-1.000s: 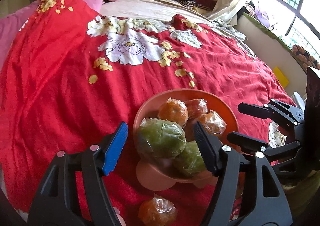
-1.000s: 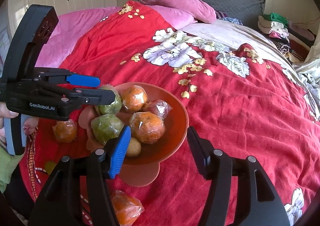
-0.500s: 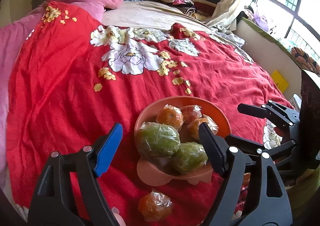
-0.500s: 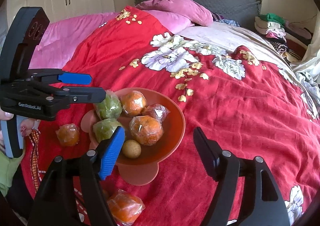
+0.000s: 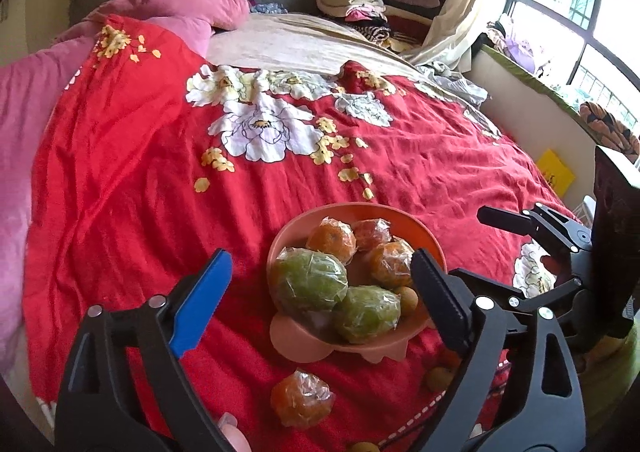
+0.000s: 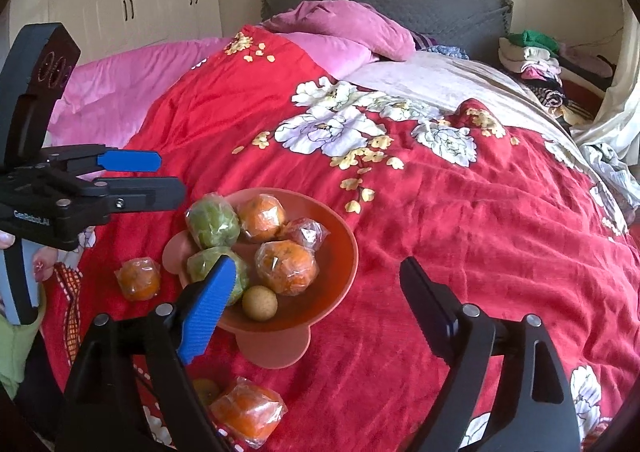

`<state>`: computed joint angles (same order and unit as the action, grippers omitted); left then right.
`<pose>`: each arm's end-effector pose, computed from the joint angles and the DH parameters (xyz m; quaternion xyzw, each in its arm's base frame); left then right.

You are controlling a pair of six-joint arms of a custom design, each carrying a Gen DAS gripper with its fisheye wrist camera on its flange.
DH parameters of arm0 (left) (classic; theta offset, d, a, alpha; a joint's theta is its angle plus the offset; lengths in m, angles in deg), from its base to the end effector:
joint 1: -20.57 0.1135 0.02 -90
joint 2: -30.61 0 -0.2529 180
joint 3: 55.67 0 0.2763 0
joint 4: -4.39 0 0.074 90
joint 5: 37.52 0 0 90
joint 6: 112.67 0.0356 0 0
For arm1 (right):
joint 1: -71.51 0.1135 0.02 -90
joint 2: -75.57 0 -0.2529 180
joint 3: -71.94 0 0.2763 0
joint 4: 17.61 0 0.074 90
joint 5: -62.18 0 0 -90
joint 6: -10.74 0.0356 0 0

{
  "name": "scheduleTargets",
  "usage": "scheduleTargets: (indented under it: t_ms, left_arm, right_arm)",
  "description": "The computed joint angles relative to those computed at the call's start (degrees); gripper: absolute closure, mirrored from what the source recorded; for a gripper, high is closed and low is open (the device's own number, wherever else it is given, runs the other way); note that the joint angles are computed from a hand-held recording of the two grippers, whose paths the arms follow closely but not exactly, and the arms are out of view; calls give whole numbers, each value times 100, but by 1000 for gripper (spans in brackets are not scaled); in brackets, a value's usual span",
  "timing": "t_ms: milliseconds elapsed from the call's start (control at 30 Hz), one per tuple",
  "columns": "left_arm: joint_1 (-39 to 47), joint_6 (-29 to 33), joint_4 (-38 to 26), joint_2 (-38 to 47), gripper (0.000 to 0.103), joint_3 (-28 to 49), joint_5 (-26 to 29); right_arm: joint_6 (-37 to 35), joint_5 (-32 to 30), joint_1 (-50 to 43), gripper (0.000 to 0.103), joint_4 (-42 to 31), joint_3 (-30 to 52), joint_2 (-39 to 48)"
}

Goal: Organize fruits
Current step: 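Lift both open tools away from the filled pink bowl, then move left tool toward brown fruit while right tool approaches wrapped orange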

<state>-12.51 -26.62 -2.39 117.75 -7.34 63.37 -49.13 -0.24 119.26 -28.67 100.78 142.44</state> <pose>0.2468 -0.1688 0.1151 0.2665 0.8830 -0.2028 0.3288 0.1517 0.1425 0.0961 -0.0570 0.9120 0.0396 0.4044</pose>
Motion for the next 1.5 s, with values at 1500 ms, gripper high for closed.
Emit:
scheduleTargets:
  t_ms: [1500]
  left_arm:
    - [-312, -327, -420, -2538, 10, -1484, -759]
  right_arm:
    - [936, 1045, 1435, 6, -1679, -48, -1599]
